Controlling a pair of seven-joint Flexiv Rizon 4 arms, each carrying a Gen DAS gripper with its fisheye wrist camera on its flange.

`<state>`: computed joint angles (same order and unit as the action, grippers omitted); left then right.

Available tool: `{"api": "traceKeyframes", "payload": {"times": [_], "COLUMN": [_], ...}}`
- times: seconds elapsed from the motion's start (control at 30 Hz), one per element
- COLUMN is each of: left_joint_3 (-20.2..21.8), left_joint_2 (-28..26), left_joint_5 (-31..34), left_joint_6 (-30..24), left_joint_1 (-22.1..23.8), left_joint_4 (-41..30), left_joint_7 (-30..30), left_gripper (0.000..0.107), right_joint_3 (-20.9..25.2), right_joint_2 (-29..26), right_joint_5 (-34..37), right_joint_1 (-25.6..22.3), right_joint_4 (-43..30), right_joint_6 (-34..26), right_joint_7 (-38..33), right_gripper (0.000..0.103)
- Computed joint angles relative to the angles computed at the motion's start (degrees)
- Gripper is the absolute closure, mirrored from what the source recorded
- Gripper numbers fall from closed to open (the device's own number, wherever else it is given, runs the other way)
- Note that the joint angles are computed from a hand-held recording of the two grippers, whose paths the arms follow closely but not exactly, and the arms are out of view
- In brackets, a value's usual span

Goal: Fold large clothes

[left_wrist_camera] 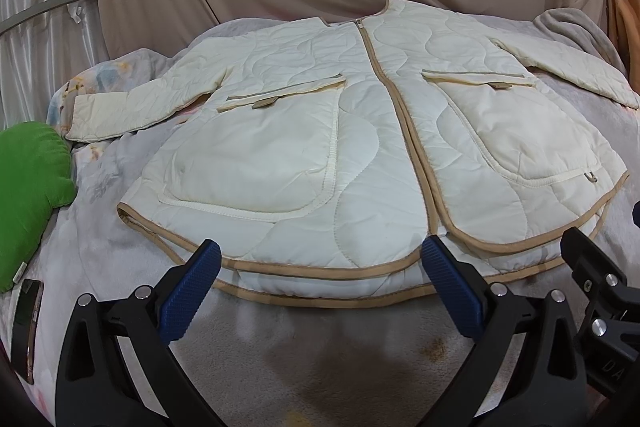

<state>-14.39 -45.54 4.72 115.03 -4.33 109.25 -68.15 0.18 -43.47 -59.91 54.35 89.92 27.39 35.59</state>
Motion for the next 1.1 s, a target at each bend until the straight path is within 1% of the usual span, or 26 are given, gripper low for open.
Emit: {"api": "traceKeyframes", "payload": {"times": [0.43,0.5,0.53,0.6,0.63,0.67,0.7,0.77,0.8,0.83,0.9,0.93,0.97,1.0,1.07,1.1], "left_joint_3": [0.03,0.16,-0.08,-1.71,-3.92,-5.51,-6.44,-8.72,-10.11,-11.7,-13.28,-15.03,-15.29,-15.12,-14.55,-13.85], "left_joint_2": [0.1,0.27,0.61,0.47,0.46,0.17,0.61,1.84,1.88,2.21,1.51,0.97,0.44,0.3,-0.12,-0.34], "left_joint_5": [-0.06,-0.77,-1.31,-0.63,-0.37,0.24,0.24,-0.69,-0.9,-1.63,-1.06,-0.54,-0.21,-0.56,-2.32,-3.71], "left_joint_6": [-0.24,-1.16,-2.94,-3.38,-5.94,-5.77,-7.13,-12.11,-12.45,-14.63,-12.19,-12.2,-11.0,-11.82,-14.71,-16.75], "left_joint_1": [-0.04,-0.73,-0.68,1.08,2.98,4.51,5.38,7.32,8.39,9.61,10.6,11.84,11.82,11.5,10.63,9.85], "left_joint_4": [0.02,-0.54,-0.92,-0.82,-1.65,-1.85,-1.28,-1.68,-2.08,-2.4,-3.11,-3.93,-4.66,-5.78,-8.64,-10.34], "left_joint_7": [-0.08,-0.11,-0.1,-0.09,-0.01,0.17,0.17,0.89,1.64,2.27,4.48,5.64,6.42,6.93,7.88,8.36], "left_gripper": [0.009,0.009,0.009,0.009,0.009,0.009,0.009,0.009,0.009,0.009,0.009,0.009,0.009,0.009,0.009,0.009], "right_joint_3": [0.0,0.14,0.32,0.4,0.44,0.52,0.65,1.13,1.47,1.86,2.56,2.9,3.24,3.46,3.43,2.93], "right_joint_2": [0.07,0.49,1.2,3.11,4.18,5.27,6.4,8.73,10.02,11.38,14.74,16.36,18.0,19.77,23.41,25.36], "right_joint_5": [-0.15,-0.54,-1.04,-2.38,-2.7,-2.74,-2.67,-2.58,-2.42,-2.3,-2.97,-3.5,-3.87,-4.37,-7.38,-10.32], "right_joint_1": [-0.1,-0.69,-1.54,-3.1,-3.66,-4.05,-4.39,-5.13,-5.69,-6.54,-9.25,-10.76,-12.54,-14.68,-19.34,-22.12], "right_joint_4": [0.14,0.97,2.24,5.52,7.07,8.44,9.73,12.31,13.67,15.28,19.65,21.85,24.12,26.65,32.27,35.4], "right_joint_6": [0.34,2.25,4.76,9.61,10.77,10.9,10.37,8.51,7.31,6.4,6.55,6.83,7.31,8.29,12.06,15.03], "right_joint_7": [0.28,1.16,2.23,5.44,6.81,7.78,8.47,9.47,9.8,10.18,12.17,13.46,14.7,16.11,21.12,25.05], "right_gripper": [0.005,0.005,0.005,0.005,0.005,0.005,0.005,0.005,0.005,0.005,0.005,0.005,0.005,0.005,0.005,0.005]}}
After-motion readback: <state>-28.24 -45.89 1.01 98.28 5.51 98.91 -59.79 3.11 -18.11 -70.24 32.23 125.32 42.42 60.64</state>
